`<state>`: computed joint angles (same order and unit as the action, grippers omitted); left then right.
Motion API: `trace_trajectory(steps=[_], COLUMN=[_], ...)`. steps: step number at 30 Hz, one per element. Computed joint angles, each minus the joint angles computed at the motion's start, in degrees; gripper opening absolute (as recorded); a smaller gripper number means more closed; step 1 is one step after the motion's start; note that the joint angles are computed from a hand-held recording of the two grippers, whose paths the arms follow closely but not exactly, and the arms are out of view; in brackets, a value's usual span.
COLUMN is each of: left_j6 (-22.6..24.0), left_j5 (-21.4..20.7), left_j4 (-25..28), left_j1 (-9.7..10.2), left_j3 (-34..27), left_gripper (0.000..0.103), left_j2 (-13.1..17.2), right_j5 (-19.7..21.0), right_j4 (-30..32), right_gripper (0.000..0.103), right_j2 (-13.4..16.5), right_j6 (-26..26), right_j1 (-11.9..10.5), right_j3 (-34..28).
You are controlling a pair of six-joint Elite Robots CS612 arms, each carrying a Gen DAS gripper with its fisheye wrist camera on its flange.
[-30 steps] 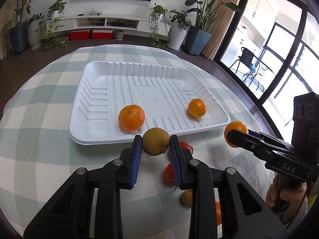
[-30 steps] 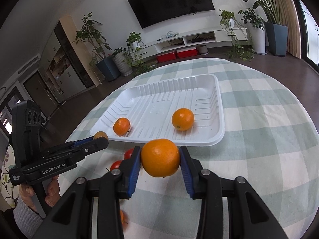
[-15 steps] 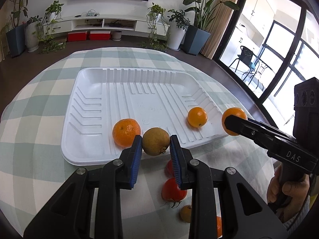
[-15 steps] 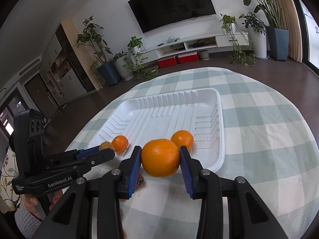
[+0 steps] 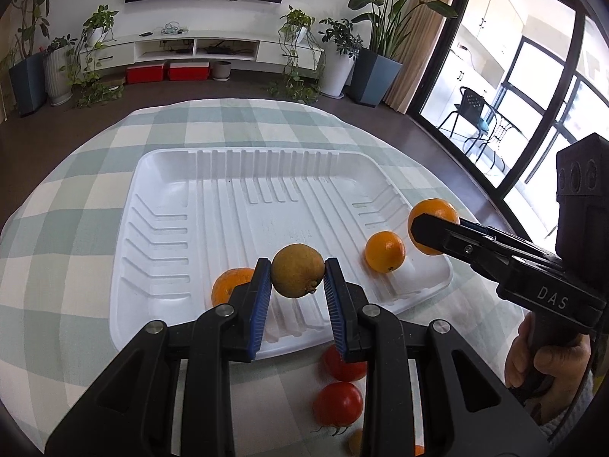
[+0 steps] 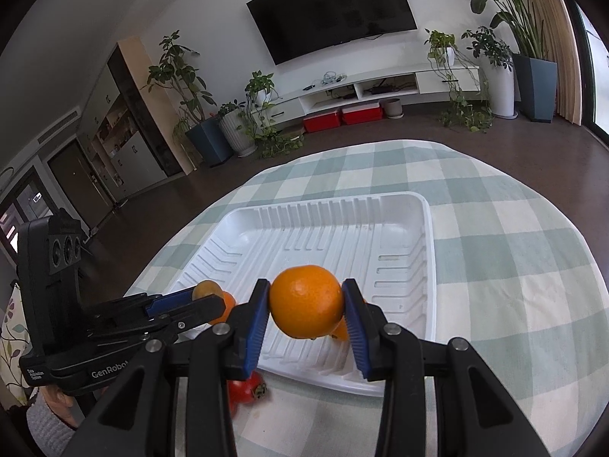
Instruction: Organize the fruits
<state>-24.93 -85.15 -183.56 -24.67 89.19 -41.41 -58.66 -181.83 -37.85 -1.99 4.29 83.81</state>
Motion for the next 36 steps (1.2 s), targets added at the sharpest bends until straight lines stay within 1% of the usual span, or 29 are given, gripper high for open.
trace_trajectory(steps=[21, 36], left_j6=[1.83, 2.89], left_j5=[0.64, 1.01], left_j4=[5.62, 10.05], left_j1=[0.96, 1.36], left_j3=[-5.95, -10.37], left_gripper=[0.026, 0.026], left_j2=[2.83, 5.32], right_j5=[-1.99, -4.00], right_j4=[6.49, 10.44], right_gripper=[0.041, 0.041], right_j2=[3.25, 4.70], right_j6=[-1.35, -3.06], right_j1=[0.45, 1.04], right_j3=[-6.74, -9.50])
